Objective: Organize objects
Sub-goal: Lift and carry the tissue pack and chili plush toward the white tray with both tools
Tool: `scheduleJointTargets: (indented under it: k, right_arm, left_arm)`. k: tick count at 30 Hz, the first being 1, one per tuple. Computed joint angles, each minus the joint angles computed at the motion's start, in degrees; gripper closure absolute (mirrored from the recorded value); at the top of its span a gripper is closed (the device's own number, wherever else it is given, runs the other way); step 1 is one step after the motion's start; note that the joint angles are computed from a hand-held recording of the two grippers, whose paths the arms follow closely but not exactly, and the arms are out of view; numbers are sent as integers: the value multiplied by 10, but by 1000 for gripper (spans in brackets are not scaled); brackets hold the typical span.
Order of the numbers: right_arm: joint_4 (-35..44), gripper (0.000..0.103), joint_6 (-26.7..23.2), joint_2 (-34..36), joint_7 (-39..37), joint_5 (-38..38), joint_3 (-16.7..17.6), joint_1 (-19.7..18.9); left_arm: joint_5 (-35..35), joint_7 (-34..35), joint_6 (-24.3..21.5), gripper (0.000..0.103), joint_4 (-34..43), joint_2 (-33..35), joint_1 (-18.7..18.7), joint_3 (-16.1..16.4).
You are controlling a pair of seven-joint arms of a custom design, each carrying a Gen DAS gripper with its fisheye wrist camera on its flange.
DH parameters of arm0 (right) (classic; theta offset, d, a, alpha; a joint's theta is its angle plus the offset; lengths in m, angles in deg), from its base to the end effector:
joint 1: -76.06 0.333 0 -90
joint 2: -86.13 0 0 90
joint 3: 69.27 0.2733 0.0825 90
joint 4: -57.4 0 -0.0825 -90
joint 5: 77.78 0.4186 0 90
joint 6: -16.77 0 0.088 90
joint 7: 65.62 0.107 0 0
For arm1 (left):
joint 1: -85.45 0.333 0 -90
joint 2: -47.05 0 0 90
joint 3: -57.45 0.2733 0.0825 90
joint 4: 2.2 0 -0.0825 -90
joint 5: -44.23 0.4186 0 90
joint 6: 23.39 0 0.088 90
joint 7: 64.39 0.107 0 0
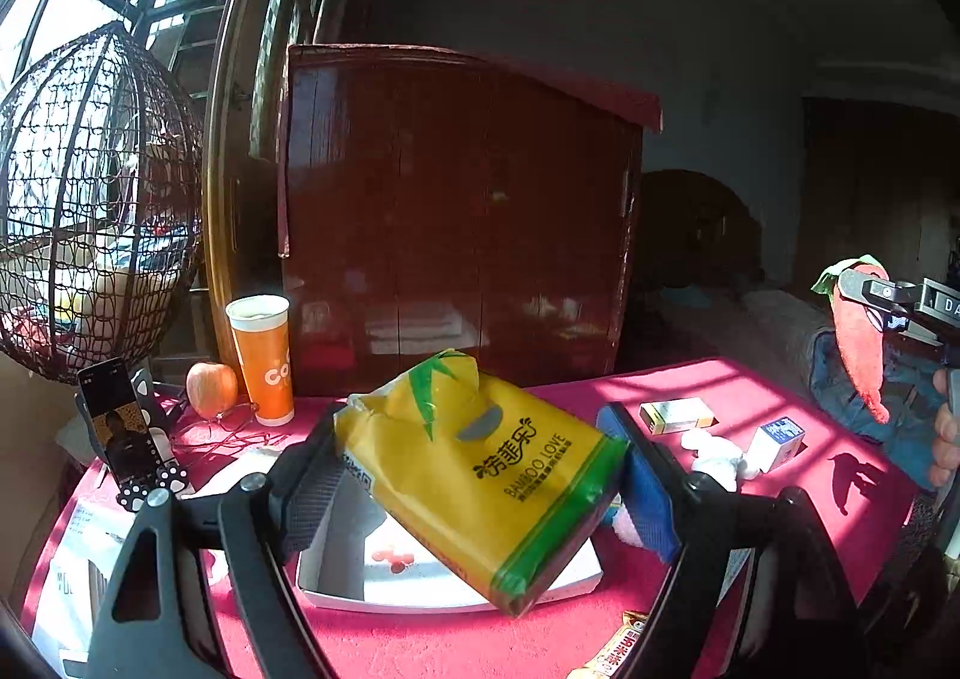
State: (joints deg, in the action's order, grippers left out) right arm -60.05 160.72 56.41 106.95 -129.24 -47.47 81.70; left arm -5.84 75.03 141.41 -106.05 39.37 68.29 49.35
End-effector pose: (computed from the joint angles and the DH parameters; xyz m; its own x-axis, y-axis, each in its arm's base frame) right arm 0.4235 0.2781 0.6978 -0.2039 -0.9422 -0.2660 -0.2188 0.3087 -0.9257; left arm 0.5590 -0.2218 0.6746 -0.5936 -0.8042 0.0314 -0.2401 0.1397 -0.9606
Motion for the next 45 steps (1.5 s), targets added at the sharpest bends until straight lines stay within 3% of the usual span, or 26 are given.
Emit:
scheduleJointTargets:
  k: [5, 9, 13, 16, 21, 27, 28, 40, 45]
  right_arm:
    - [10, 55, 24, -24, 16, -13, 1, -7]
    - [24, 55, 33, -34, 14, -21, 15, -25]
    - [51, 55, 31, -27, 6, -35, 36, -41]
    - [75, 55, 35, 4, -1, -34, 42, -40]
    - [125, 55, 41, 92, -15, -30, 42, -22]
    - [180, 55, 32, 177, -33, -29, -4, 39]
    - [198, 55, 29, 200, -47, -23, 3, 33]
    - [317, 55, -12, 329, -134, 23, -81, 125]
    - [377, 55, -32, 387, -179, 64, -113, 154]
  left_arm:
    - [30, 25, 79, 20, -5, -45, -1, 16]
    - [161, -78, 112, 20, 0, -66, 57, 3]
    - [275, -190, 102, 20, 14, -67, 120, -19]
    - [338, -250, 88, 20, 27, -52, 139, -27]
    - [416, -322, 46, 20, 51, -5, 128, -29]
    - [500, -390, -27, 20, 141, 100, 97, -30]
    - [511, -399, -34, 20, 151, 112, 93, -29]
    - [597, -460, -99, 20, 315, 264, 44, -13]
    - [600, -467, -149, 20, 418, 341, 27, -10]
